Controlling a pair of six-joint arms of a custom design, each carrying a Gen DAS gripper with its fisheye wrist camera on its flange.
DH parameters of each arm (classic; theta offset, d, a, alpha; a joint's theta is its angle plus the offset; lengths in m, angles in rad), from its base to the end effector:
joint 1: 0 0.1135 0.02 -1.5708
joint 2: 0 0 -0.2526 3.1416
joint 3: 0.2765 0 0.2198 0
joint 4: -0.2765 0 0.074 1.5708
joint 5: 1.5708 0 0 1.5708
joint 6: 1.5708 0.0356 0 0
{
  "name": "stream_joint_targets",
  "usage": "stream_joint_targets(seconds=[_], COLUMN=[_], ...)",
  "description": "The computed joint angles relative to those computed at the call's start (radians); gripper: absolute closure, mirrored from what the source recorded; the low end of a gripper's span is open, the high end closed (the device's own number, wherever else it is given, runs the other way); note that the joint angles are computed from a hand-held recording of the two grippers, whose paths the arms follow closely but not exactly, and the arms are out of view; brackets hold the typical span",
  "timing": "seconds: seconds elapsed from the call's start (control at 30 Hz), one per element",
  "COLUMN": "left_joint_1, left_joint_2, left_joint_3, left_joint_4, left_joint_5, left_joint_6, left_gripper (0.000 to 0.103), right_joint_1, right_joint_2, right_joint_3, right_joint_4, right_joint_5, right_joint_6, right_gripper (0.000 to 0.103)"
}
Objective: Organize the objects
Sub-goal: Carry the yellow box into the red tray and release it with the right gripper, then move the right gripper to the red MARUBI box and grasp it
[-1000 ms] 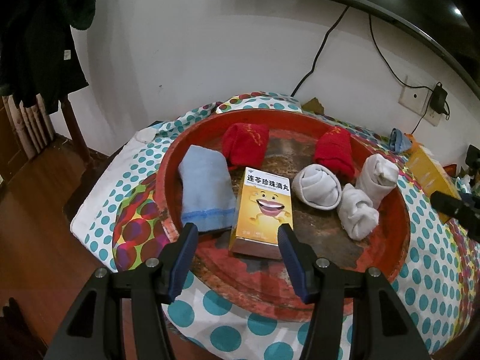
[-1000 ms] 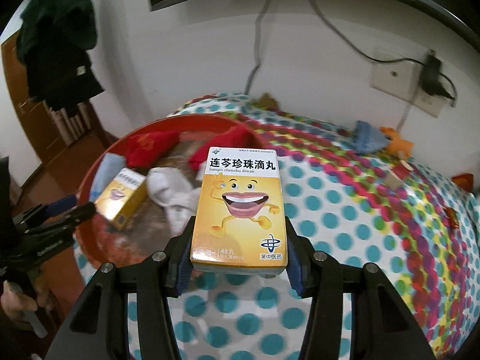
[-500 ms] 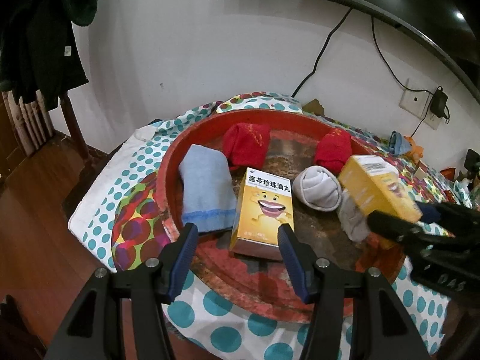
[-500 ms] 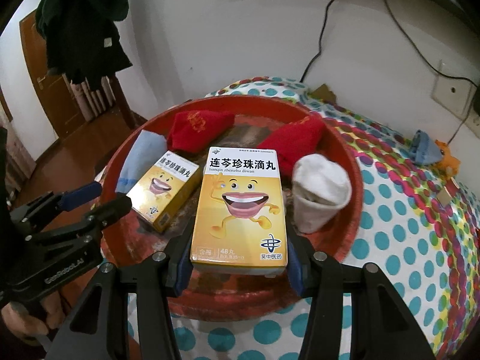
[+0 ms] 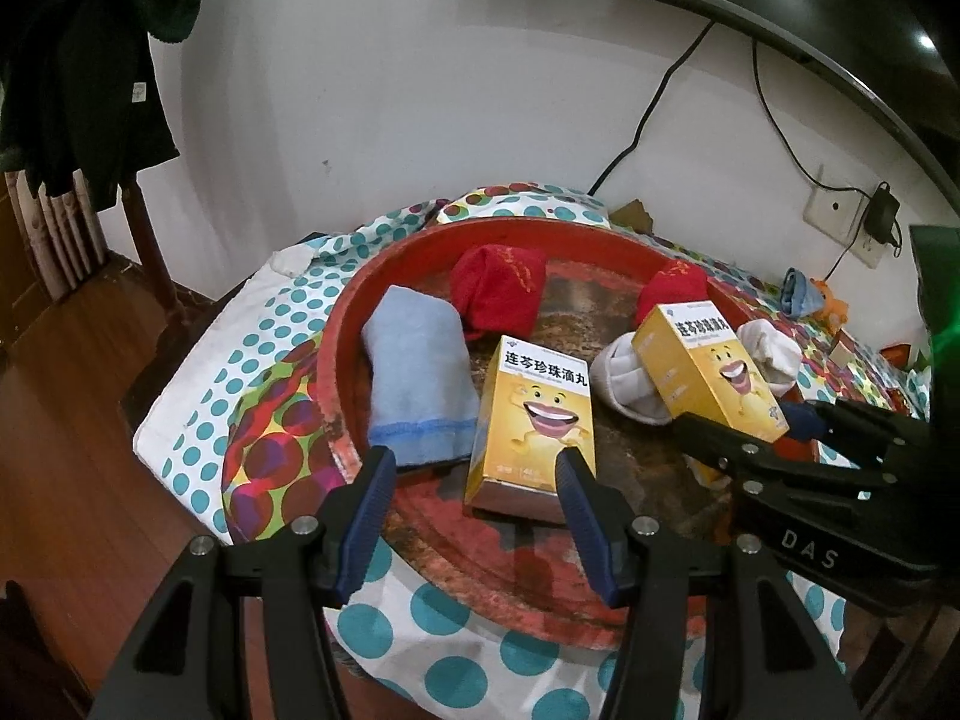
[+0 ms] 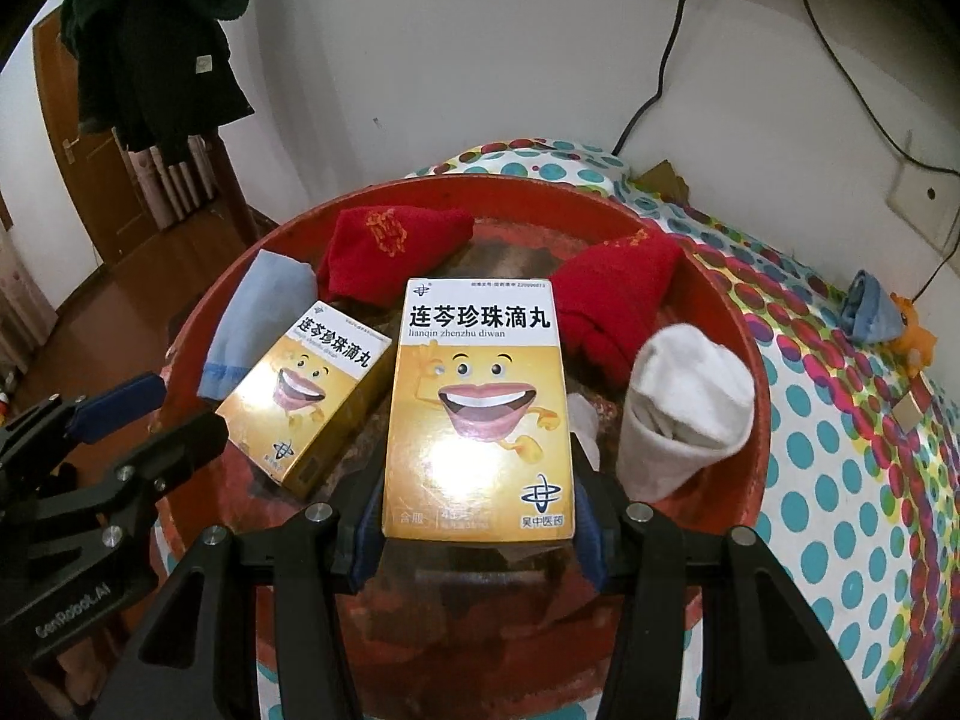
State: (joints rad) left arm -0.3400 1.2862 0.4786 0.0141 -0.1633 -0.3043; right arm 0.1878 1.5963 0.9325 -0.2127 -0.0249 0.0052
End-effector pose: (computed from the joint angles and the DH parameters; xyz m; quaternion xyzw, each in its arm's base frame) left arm 0.2048 -0.0663 0.1668 -0.0144 0.9227 -0.0480 0.3821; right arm 0.2946 0.0569 0.1988 -0.0899 0.9360 0.0444 0.3375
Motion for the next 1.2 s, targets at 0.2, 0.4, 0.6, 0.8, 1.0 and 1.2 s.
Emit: stream_joint_targets(seconds=[0.2,0.4,0.6,0.8,1.0,1.2], left_joint_1=[-0.016,-0.022,-0.028,-0.027,-0.042,-0.055], left_joint_2=[0.012,0.014,0.018,0.026,0.031,0.029], left_joint_3=[0.003,0.003,0.007,0.008,0.011,0.008], left_joint_4=[0.001,0.005,-0.002,0.004,0.005,0.006], left_joint_5=[-0.006,-0.012,-0.011,-0.012,-0.027,-0.042], left_joint_6=[-0.003,-0.008,-0.009,-0.01,-0.005,-0.003], left_gripper=[0.046,0.046,0.046,0.046,0.046,0.046], right_joint_1=[0.007,0.006,-0.018,-0.045,-0.105,-0.244], right_joint_2=[0.005,-0.006,-0.033,-0.088,-0.167,-0.237], right_joint_3=[-0.008,-0.02,-0.033,-0.056,-0.091,-0.114], right_joint_4=[0.014,0.019,0.011,0.002,-0.007,-0.032], right_joint_5=[0.013,0.012,-0.023,-0.052,-0.118,-0.21], right_joint_6=[-0.009,-0.006,-0.006,-0.019,-0.032,-0.046], right_gripper=[0.055,0.055,0.047,0.037,0.033,0.031])
